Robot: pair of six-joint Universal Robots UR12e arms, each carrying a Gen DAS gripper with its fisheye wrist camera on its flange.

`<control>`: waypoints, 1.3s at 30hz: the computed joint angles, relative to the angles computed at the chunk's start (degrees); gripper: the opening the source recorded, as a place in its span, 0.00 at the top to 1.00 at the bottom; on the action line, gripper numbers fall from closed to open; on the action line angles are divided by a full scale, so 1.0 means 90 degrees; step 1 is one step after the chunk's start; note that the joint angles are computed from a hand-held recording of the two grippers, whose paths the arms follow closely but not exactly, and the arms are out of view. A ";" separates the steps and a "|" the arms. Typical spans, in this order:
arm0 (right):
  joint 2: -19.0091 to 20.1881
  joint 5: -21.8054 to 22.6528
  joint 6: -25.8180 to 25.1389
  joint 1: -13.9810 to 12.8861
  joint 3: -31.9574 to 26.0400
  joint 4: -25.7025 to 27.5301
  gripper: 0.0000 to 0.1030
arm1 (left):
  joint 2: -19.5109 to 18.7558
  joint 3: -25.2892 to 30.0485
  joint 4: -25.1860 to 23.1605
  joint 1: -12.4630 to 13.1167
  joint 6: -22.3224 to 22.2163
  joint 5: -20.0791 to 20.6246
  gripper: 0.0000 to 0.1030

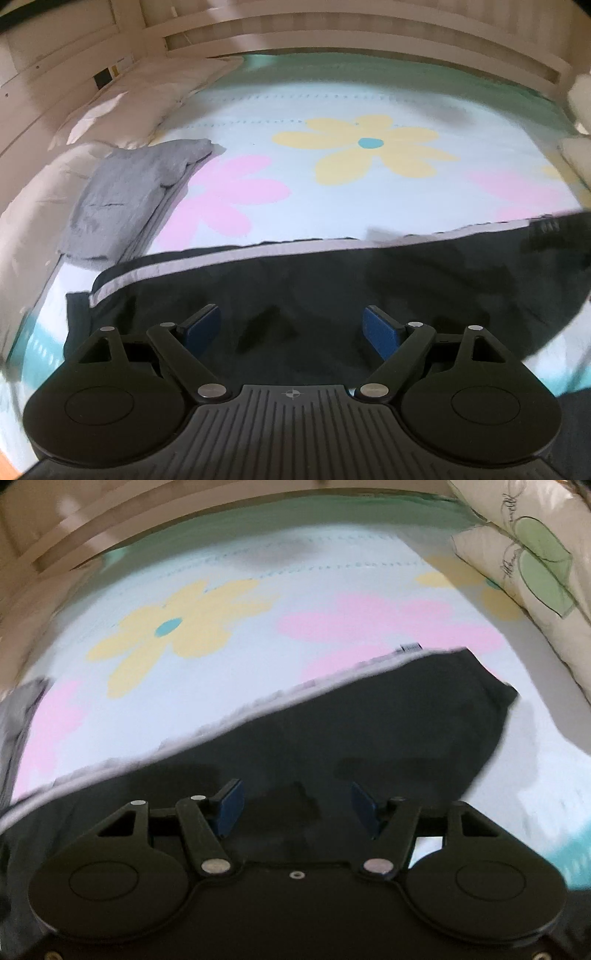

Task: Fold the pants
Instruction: 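Grasp the cuff of the upper pant leg with the right gripper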

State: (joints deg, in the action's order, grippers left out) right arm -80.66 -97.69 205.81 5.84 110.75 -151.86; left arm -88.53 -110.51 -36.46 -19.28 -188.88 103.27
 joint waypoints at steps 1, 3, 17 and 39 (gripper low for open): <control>0.0142 -0.0070 0.0063 0.0006 -0.0126 -0.0001 0.34 | -0.0060 0.0014 0.0022 0.0029 -0.0006 -0.0018 0.19; 0.0457 -0.0202 0.0297 0.0019 -0.0395 -0.0039 0.33 | -0.0169 0.0078 -0.0007 0.0082 -0.0021 -0.0052 0.19; 0.1465 -0.0538 0.1388 -0.0003 -0.1534 0.1264 0.60 | -0.0503 0.0183 -0.0070 0.0226 0.0079 -0.0269 0.19; -0.0054 0.0584 -0.0046 -0.0483 0.0418 -0.0114 0.91 | -0.1543 0.1392 -0.1212 0.0516 -0.1287 -0.1101 0.19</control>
State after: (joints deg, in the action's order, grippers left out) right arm -81.14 -92.43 205.39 1.49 114.51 -152.89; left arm -102.42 -97.98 -47.37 -14.64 -200.46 93.36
